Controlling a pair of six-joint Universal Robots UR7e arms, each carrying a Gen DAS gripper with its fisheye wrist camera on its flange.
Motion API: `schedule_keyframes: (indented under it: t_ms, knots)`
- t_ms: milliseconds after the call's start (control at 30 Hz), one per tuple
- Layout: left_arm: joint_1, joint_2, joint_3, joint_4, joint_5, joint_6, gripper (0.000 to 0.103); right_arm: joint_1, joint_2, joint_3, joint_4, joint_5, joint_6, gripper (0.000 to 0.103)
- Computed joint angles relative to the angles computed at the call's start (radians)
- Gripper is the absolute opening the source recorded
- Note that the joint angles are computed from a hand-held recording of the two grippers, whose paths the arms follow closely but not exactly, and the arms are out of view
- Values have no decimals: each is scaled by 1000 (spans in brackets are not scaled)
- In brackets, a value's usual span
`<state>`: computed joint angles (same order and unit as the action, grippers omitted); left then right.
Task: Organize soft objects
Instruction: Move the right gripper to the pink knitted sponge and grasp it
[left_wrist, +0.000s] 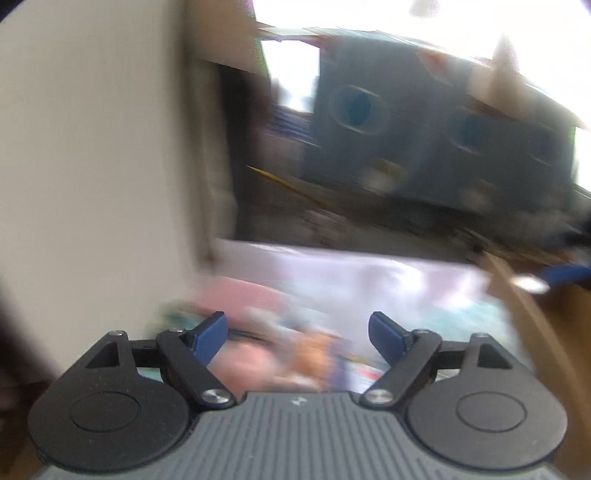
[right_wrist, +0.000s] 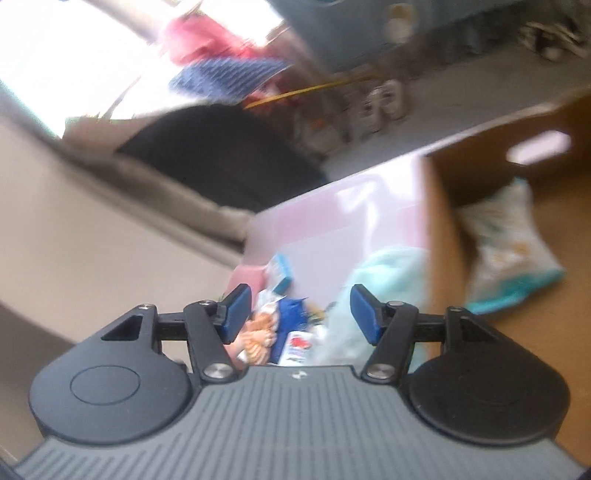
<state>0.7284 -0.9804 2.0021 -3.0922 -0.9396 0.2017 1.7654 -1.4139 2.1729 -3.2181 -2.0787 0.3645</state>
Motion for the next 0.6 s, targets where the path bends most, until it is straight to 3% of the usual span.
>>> schedule_keyframes:
  t_ms: [67, 167, 267, 367, 467, 600]
  knots:
    - [12, 29, -8, -68, 84, -28, 86, -5, 94, -97, 40, 33, -78, 77]
    - [57, 54, -63, -1, 96, -158, 86, -25, 243, -270, 138, 96, -202, 79]
    - [122, 92, -163, 128, 32, -306, 83, -43, 399, -475, 273, 120, -320, 80]
    - [173, 144, -261, 216, -26, -378, 80, -69, 549, -681, 384, 151, -425, 80]
    - [217, 191, -354, 319, -76, -470, 72, -96, 672, -864, 485, 184, -455, 79]
    - [274, 231, -430, 391, -156, -533, 70, -135, 784, -1034, 565, 214, -445, 78]
